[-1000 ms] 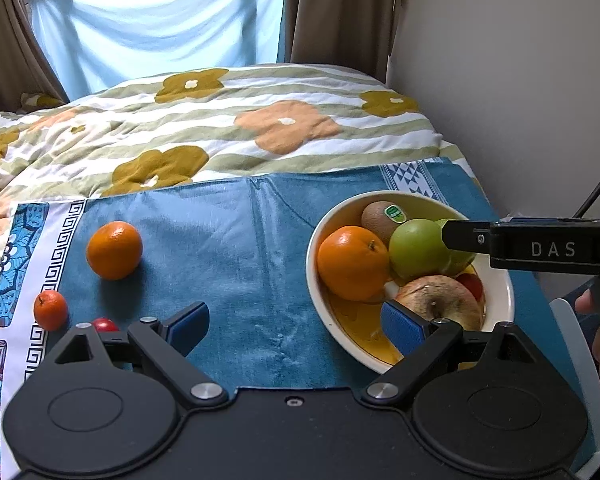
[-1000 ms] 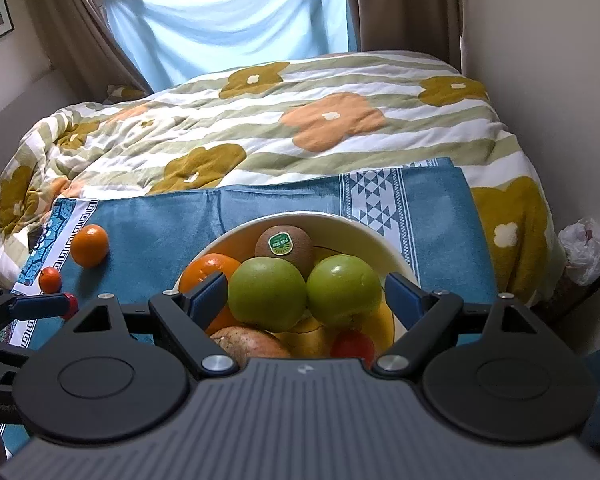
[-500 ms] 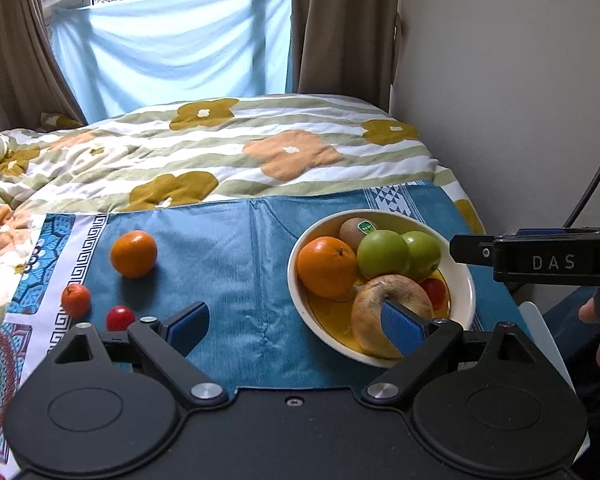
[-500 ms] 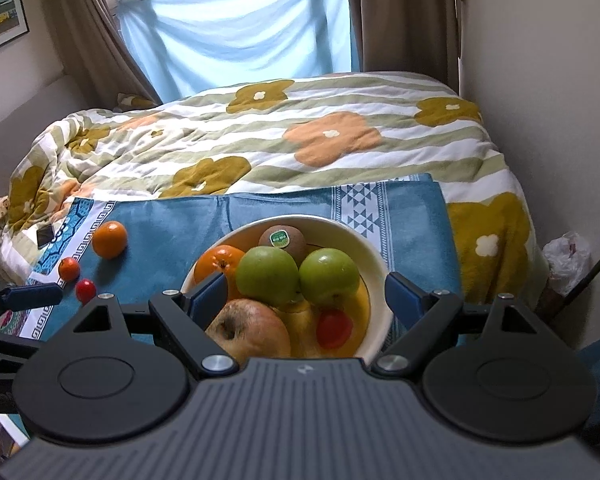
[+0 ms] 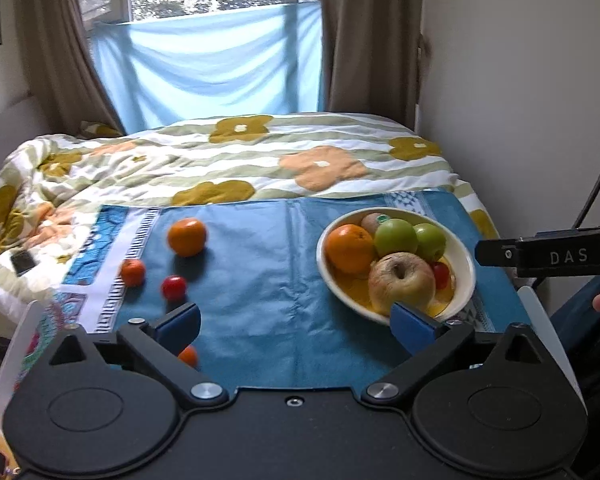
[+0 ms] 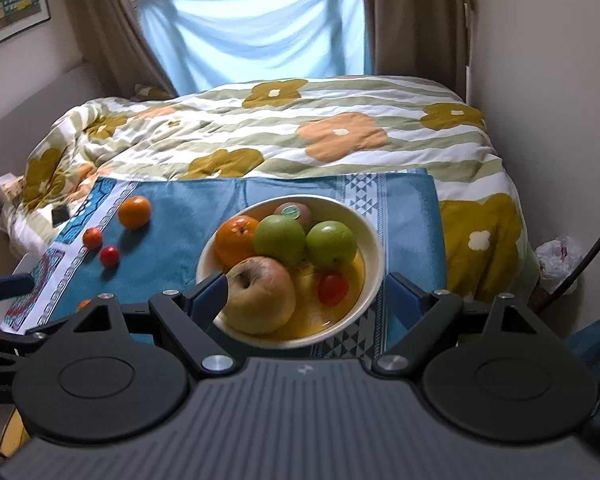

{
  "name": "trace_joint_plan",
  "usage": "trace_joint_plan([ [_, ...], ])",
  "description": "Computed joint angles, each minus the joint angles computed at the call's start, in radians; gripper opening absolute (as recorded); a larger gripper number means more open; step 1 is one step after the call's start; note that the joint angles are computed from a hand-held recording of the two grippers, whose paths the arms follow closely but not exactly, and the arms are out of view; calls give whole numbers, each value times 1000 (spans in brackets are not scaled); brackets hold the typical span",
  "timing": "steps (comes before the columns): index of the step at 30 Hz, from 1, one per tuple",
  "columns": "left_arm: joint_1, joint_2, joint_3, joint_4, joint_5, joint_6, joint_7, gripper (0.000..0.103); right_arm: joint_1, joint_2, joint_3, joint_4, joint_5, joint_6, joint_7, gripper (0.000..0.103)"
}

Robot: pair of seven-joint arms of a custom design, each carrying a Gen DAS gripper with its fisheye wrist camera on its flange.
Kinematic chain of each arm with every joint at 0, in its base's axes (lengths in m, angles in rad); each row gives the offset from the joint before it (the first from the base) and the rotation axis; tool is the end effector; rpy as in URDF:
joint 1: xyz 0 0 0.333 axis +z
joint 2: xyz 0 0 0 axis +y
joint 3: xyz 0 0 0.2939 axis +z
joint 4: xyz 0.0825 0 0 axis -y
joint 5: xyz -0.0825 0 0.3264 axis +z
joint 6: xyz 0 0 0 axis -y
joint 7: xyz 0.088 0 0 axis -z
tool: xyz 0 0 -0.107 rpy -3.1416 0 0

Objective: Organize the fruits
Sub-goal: 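Withdraw both grippers from the bowl back over the remaining fruits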

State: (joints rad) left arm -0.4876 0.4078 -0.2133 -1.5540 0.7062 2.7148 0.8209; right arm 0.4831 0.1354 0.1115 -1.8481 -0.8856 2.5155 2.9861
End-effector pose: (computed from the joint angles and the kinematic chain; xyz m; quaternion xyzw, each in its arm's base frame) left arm 0.5045 -0.4229 0.5030 -0.4899 0.7657 -0.3429 0.2371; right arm 0.4804 0.3290 0.5078 -0.5683 0.7159 -0.2671 0.3052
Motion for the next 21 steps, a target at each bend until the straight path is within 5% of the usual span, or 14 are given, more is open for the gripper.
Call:
trace_joint_plan([
  [12,92,-108,33,-123,65,-2,-78,103,82,132,4,177,-28,-65,-30,103],
  [21,265,-47,-21,-66,-132,65,285,103,201,355,-43,500,58,-181,-29,103],
])
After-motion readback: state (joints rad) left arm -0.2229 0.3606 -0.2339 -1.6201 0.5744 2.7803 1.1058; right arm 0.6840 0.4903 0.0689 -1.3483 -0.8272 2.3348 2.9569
